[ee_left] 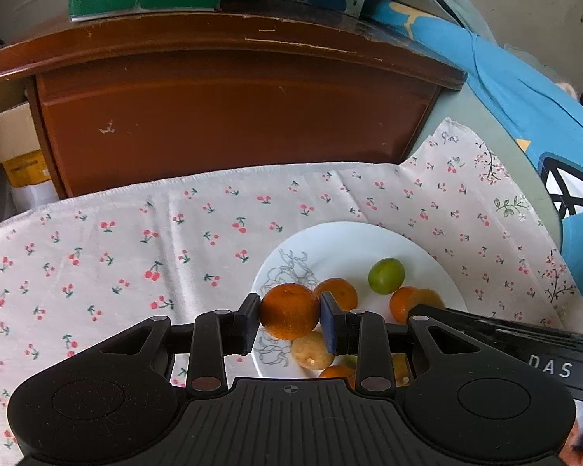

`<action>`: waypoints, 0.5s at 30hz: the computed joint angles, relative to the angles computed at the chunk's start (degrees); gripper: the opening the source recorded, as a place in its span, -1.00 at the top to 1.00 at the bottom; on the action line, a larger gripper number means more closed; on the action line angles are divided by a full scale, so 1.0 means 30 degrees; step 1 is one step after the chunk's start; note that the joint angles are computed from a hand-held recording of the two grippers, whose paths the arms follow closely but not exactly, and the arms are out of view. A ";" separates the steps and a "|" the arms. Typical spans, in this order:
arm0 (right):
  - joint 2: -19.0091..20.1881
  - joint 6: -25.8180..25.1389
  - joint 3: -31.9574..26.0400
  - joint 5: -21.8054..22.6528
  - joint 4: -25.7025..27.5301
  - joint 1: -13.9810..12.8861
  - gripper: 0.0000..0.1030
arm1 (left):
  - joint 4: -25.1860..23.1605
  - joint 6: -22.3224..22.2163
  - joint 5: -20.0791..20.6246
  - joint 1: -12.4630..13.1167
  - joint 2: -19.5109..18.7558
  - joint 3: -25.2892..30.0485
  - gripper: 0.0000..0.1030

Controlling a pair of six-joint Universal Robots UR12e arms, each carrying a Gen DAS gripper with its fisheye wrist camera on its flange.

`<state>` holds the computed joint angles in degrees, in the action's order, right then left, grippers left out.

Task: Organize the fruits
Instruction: 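Open both grippers to drop the orange and kiwi onto the plate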

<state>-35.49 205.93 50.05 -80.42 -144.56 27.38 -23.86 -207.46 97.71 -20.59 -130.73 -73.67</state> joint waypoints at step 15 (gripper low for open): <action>-0.0232 0.0624 0.0152 -0.0546 -0.1265 -0.0017 0.32 | 0.1275 0.0289 0.1356 -0.0381 0.0524 -0.0133 0.23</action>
<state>-36.19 207.80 50.50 -82.06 -148.36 27.33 -20.03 -206.59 101.78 -21.73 -129.16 -74.07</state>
